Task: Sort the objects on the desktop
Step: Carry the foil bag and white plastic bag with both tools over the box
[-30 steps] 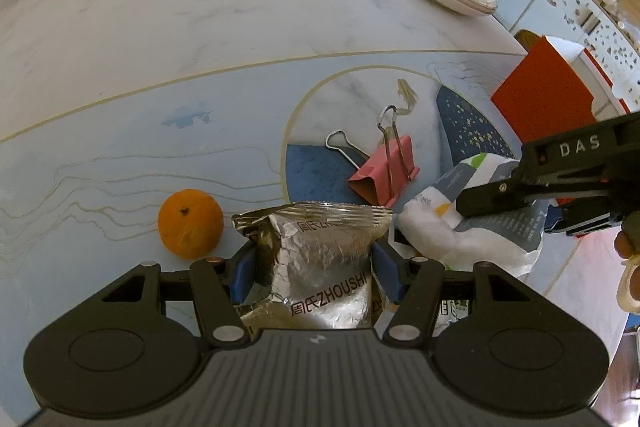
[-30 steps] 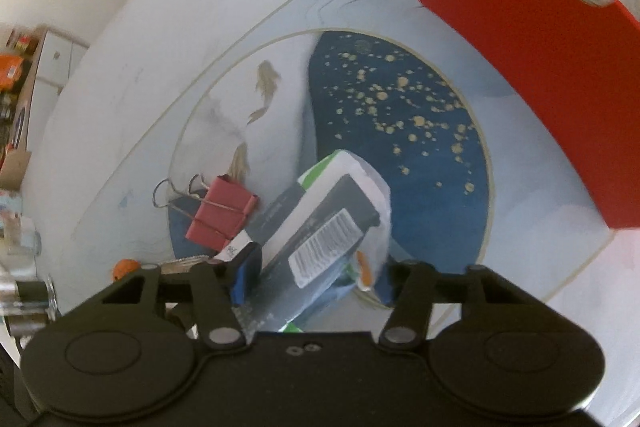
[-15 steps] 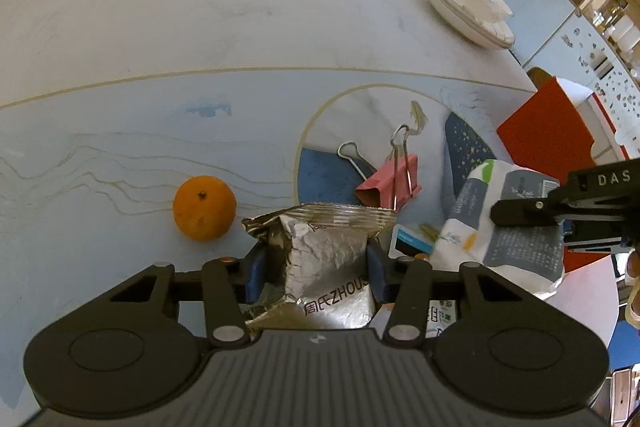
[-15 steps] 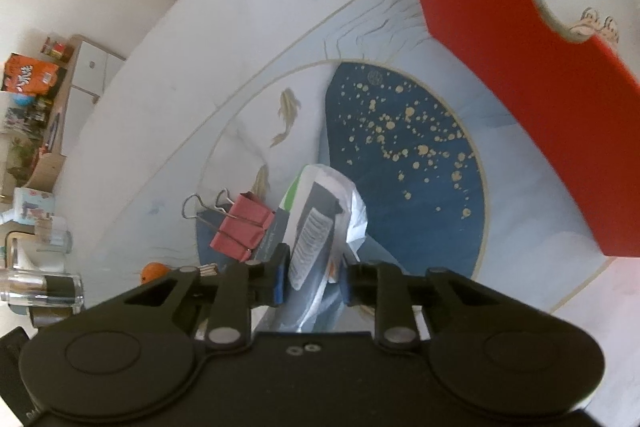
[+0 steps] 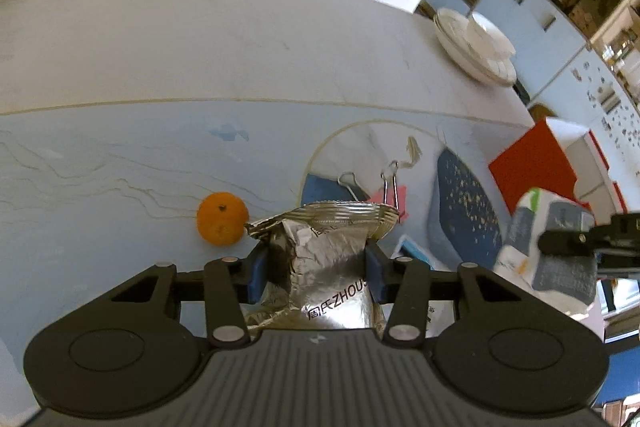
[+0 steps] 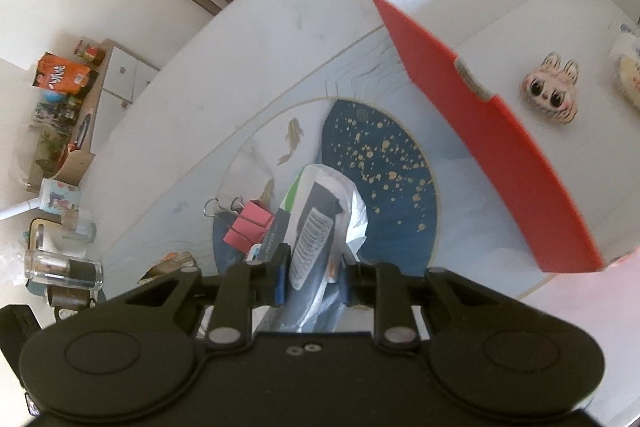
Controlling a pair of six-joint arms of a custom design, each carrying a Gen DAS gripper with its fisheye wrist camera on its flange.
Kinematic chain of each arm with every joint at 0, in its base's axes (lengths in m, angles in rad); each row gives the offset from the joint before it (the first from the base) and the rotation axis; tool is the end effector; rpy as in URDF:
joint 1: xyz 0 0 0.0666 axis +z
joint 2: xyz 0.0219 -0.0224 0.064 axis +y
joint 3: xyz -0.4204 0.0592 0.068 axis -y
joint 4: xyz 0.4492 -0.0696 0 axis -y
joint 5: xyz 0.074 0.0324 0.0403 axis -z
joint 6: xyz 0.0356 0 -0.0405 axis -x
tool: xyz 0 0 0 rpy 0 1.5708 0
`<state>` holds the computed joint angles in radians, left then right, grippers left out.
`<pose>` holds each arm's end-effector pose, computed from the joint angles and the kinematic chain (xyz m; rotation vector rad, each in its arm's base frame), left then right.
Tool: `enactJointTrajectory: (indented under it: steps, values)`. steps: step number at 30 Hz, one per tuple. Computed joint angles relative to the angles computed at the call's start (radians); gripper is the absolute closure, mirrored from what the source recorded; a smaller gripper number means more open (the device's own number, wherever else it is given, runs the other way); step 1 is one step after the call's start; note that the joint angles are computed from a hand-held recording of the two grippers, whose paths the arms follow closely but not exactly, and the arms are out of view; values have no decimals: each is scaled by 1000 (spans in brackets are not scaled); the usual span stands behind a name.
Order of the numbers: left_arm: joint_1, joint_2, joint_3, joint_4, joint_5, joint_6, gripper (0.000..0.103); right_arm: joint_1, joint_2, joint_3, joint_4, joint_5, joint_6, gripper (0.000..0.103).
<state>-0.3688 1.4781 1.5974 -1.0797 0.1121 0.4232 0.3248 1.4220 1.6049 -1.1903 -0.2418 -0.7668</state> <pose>0.5200 -0.2057 0.5192 -0.0246 2.5848 -0.4479 0.4962 0.1757 0.5462 0.4994 2.6560 0.6862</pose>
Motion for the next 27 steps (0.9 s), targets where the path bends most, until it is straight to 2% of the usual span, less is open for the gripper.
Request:
enactJointTrajectory:
  steps: [13,20,27]
  values:
    - [-41,-9,79,11,-43,46,57,-92,-67,26,-34,-71,119,80]
    - [-104,47,178,-7,-37,50,57,-171,-89,42,-59,-83,193,80]
    - [-183,132,297,-39,-40,49,57,-259,-93,64,-132,-82,307,80]
